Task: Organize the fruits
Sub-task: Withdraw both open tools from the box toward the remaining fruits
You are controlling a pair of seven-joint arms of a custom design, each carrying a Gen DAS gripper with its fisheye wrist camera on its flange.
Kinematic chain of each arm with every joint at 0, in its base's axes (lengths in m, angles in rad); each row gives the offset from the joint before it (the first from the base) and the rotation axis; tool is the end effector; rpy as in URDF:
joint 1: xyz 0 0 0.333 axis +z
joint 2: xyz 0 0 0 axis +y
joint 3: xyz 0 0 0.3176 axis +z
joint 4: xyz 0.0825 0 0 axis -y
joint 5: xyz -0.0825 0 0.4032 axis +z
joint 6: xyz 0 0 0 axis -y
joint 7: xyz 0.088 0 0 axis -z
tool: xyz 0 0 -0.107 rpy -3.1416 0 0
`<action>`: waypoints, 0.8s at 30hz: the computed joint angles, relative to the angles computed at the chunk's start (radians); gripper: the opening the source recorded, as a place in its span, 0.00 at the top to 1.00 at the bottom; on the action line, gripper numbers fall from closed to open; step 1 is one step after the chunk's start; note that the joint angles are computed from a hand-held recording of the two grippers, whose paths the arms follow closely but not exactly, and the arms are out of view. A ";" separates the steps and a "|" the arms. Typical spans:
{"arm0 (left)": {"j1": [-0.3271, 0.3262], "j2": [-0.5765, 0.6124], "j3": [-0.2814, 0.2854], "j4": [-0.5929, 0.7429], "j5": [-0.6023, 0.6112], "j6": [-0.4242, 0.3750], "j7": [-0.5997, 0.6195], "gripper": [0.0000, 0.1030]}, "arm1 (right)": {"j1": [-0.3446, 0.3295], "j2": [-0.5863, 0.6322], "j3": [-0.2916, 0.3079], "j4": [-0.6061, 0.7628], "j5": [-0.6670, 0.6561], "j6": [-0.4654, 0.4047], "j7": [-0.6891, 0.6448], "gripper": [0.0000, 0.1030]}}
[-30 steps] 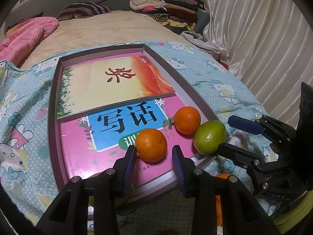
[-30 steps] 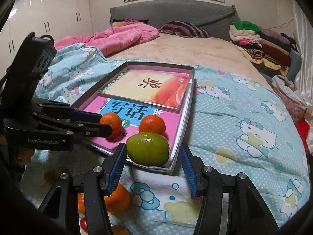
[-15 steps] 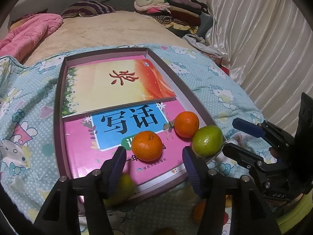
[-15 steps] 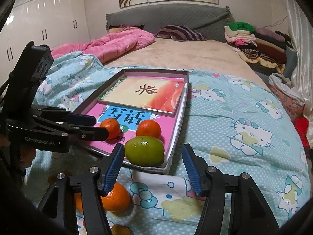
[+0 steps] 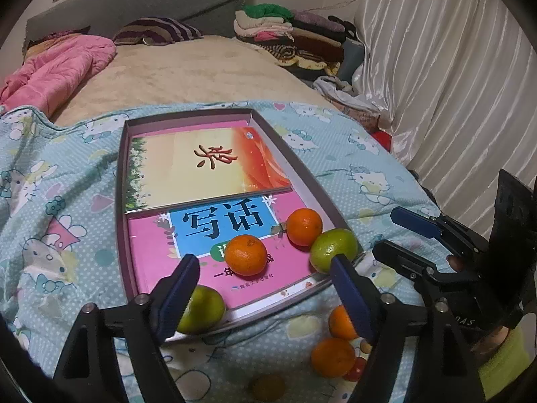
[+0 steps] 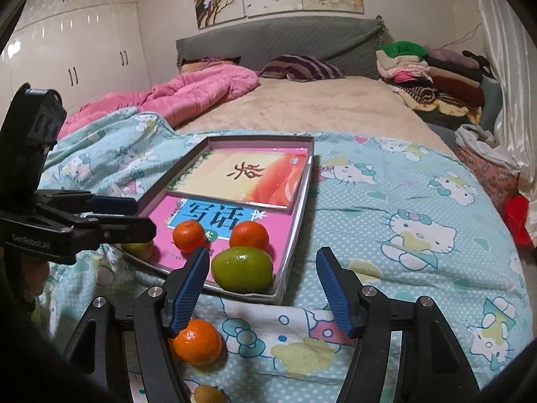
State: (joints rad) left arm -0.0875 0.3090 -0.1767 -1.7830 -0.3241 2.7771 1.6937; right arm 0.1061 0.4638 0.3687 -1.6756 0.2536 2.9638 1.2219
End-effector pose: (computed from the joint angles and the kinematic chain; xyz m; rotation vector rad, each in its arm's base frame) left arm 0.6825 -0.1574 0.4543 -1.8361 2.0236 -0.9762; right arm 0.6795 0.2809 0.4386 -1.9663 1.1878 -0.4140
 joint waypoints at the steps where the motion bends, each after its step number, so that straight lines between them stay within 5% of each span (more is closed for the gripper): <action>1: 0.000 -0.004 0.000 -0.004 -0.001 0.005 0.000 0.19 | -0.005 -0.004 0.005 -0.006 0.004 0.006 -0.005 0.34; 24: -0.008 -0.114 -0.006 -0.126 -0.023 0.074 0.005 0.12 | -0.162 -0.123 0.183 -0.180 0.132 0.141 -0.093 0.30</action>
